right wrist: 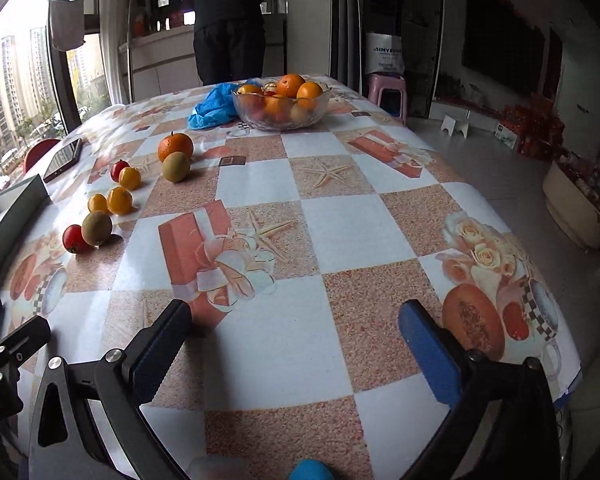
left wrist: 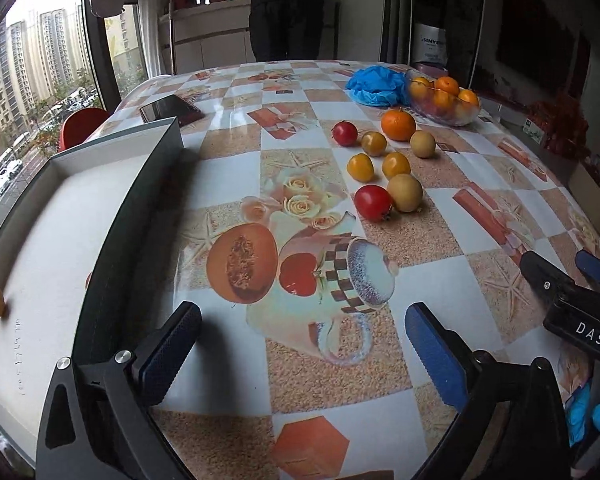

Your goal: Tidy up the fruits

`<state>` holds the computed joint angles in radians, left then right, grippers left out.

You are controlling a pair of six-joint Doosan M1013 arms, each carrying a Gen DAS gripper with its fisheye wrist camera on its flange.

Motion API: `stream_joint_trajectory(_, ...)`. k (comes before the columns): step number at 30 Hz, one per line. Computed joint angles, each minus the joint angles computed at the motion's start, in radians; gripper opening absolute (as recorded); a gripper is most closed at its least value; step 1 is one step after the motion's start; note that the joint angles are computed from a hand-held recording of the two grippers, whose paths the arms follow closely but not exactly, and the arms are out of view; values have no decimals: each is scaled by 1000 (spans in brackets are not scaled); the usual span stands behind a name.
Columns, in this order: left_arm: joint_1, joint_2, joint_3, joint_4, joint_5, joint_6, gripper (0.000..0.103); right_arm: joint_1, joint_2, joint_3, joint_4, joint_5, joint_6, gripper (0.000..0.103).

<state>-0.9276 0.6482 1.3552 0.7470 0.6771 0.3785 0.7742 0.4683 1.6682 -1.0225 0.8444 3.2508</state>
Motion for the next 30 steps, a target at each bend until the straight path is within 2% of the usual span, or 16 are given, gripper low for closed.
stream_joint_trajectory(2, -4, -2, 11, 43, -13, -39, 102, 5, 0, 7, -33, 2, 29, 103)
stream_joint_trajectory(8, -1, 3, 3, 45, -16, -36, 102, 13, -3, 32, -111, -15, 85, 103)
stream_joint_trajectory(30, -4, 3, 5, 59, -13, -54, 102, 14, -8, 44, -133, -45, 73, 103)
